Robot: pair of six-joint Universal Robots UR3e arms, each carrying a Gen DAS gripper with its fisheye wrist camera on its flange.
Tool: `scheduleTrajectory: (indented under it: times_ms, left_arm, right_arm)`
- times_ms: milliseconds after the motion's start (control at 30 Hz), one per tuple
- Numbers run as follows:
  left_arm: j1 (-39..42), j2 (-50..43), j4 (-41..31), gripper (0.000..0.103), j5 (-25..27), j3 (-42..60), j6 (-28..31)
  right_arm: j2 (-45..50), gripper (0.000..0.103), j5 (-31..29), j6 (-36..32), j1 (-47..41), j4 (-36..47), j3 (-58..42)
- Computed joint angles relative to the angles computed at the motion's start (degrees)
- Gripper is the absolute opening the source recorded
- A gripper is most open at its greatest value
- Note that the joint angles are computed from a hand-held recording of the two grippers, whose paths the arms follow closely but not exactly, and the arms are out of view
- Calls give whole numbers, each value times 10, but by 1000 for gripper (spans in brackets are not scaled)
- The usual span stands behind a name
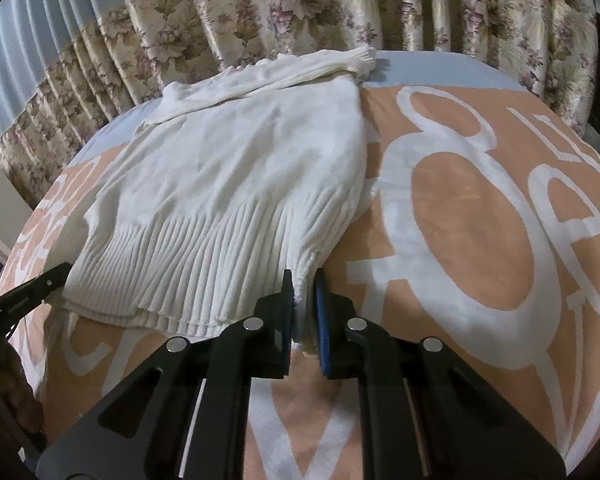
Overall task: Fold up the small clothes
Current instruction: 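Lift the held hem and fold it toward the collar with the right gripper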
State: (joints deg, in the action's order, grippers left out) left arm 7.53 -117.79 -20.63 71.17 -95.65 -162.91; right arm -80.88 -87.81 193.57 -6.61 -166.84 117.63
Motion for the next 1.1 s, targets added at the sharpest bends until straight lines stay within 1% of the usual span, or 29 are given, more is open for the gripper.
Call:
scheduleTrajectory:
  times_ms: [67, 133, 233, 367, 533, 667, 733, 833, 933, 1100]
  left_arm:
    - [1, 13, 10, 9, 6, -17, 14]
    - [2, 28, 16, 9, 8, -36, 25]
    - [8, 46, 12, 9, 5, -50, 32]
    - [23, 85, -1, 9, -5, -84, 63]
    - [51, 173, -10, 9, -22, -172, 109]
    - [75, 247, -59, 9, -42, -217, 120]
    - [82, 275, -69, 9, -44, -229, 115]
    - [76, 274, -59, 9, -34, -216, 100]
    - [65, 248, -47, 9, -27, -181, 77]
    - [51, 207, -22, 9, -26, -121, 37]
  right_arm:
    - [-16, 10, -2, 0, -5, -1, 13]
    - [-37, 9, 9, -3, -14, 4, 30]
    - [-70, 9, 20, -8, -20, 16, 49]
    - [-112, 9, 16, -9, -8, 39, 62]
    - [-173, 9, 31, -18, -13, 82, 88]
    - [-244, 9, 28, -15, -3, 130, 115]
    - [-279, 9, 28, -5, 2, 156, 123]
    - [-324, 9, 30, 20, 6, 193, 128]
    - [-314, 9, 14, 25, 24, 192, 108]
    - [-266, 9, 7, 12, 23, 165, 59]
